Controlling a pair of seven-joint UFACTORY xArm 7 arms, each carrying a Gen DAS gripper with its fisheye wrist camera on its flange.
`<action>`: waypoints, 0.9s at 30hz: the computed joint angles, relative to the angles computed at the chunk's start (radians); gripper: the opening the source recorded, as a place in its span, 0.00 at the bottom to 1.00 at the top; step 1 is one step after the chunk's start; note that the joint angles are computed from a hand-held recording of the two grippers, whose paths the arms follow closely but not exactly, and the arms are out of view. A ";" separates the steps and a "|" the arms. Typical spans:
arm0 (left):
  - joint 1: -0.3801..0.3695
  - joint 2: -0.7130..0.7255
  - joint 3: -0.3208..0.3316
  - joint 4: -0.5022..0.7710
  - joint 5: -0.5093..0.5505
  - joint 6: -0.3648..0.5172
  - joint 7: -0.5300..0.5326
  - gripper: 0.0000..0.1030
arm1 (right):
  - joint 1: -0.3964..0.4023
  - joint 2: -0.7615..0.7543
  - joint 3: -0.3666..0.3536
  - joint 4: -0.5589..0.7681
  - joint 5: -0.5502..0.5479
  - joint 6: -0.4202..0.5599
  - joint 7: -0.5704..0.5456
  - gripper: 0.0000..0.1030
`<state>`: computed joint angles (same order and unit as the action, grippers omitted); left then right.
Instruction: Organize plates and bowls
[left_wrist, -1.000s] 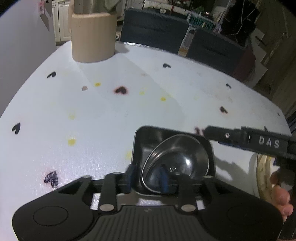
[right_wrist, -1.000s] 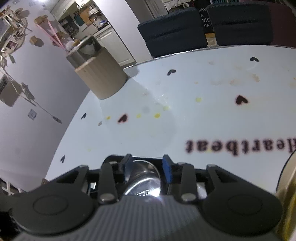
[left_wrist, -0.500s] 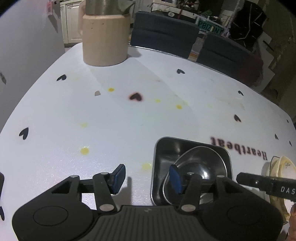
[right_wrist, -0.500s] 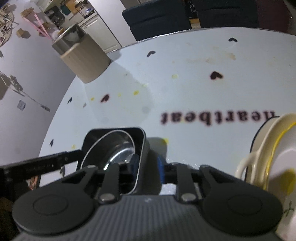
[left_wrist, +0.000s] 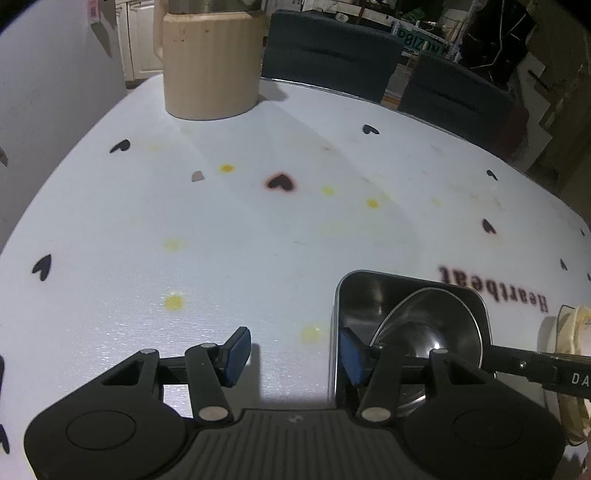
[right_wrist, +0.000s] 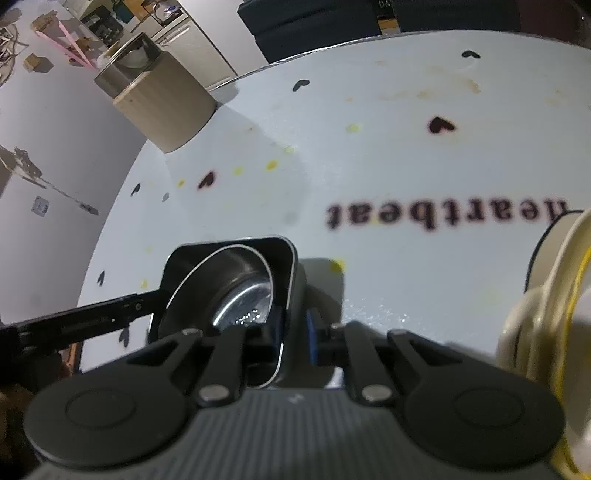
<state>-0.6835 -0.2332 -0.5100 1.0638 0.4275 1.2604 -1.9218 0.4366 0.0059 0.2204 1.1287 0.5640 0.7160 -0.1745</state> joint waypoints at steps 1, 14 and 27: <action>0.000 0.002 0.001 0.001 0.001 -0.003 0.004 0.51 | 0.000 0.000 0.000 0.000 -0.009 -0.003 0.007 0.15; 0.005 0.015 0.026 -0.017 -0.037 -0.142 0.072 0.06 | 0.006 -0.003 0.003 -0.006 -0.030 -0.030 0.037 0.05; 0.022 -0.017 0.018 -0.051 -0.048 -0.184 0.053 0.04 | -0.001 0.010 0.001 0.004 -0.001 -0.017 0.028 0.05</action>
<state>-0.6617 -0.2498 -0.4916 1.0124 0.3796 1.0765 -1.8690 0.4355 0.0155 0.2214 1.1330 0.5631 0.6994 -0.1464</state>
